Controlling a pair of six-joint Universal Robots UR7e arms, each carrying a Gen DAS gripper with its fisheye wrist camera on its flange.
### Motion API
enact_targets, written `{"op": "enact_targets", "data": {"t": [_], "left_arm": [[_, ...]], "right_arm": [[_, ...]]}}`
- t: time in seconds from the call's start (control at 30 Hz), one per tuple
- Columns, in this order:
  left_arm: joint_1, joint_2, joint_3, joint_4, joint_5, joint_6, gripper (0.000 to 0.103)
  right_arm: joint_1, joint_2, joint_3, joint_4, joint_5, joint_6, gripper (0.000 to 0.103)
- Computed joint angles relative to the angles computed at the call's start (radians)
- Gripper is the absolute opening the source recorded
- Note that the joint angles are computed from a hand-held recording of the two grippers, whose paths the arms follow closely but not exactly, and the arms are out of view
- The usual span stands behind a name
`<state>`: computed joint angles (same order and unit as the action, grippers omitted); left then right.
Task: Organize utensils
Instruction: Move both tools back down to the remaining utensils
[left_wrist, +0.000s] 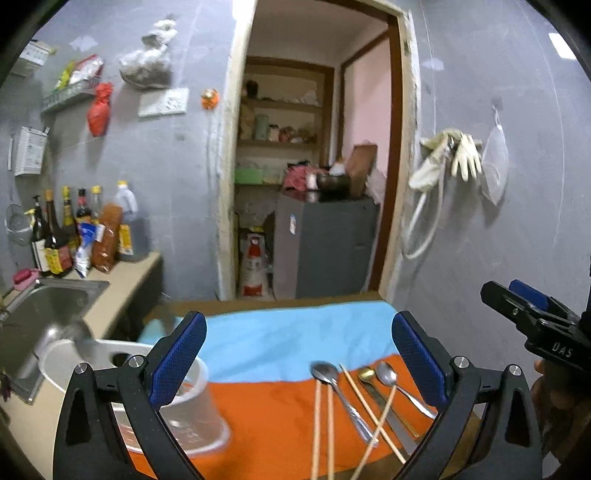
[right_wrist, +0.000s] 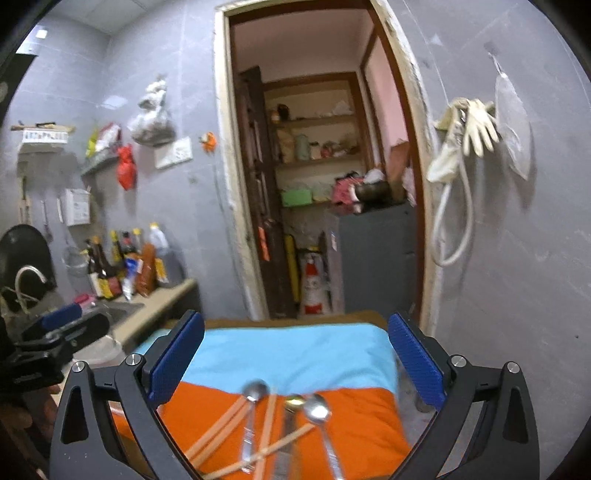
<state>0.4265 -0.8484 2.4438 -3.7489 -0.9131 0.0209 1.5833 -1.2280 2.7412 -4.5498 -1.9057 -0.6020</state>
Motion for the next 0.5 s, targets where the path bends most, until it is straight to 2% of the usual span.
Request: {"op": "enact_targets", "data": {"t": [0.13, 0.27, 0.4, 0.5], "left_arm": [[0.016, 0.081, -0.043, 0.036, -0.015, -0.046, 0.098], [0.031, 0.156, -0.092, 0.073, 0.002, -0.064, 0.098], [0.066, 0.213, -0.147, 0.133, -0.004, -0.089, 0.098], [0.105, 0.233, -0.187, 0.19, -0.026, -0.105, 0.098]], "right_arm": [[-0.147, -0.057, 0.038, 0.048, 0.099, -0.003, 0.101], [-0.253, -0.086, 0.047, 0.109, 0.165, -0.009, 0.101], [-0.332, -0.101, 0.039, 0.181, 0.218, -0.015, 0.101], [-0.356, -0.106, 0.02, 0.25, 0.223, -0.017, 0.101]]}}
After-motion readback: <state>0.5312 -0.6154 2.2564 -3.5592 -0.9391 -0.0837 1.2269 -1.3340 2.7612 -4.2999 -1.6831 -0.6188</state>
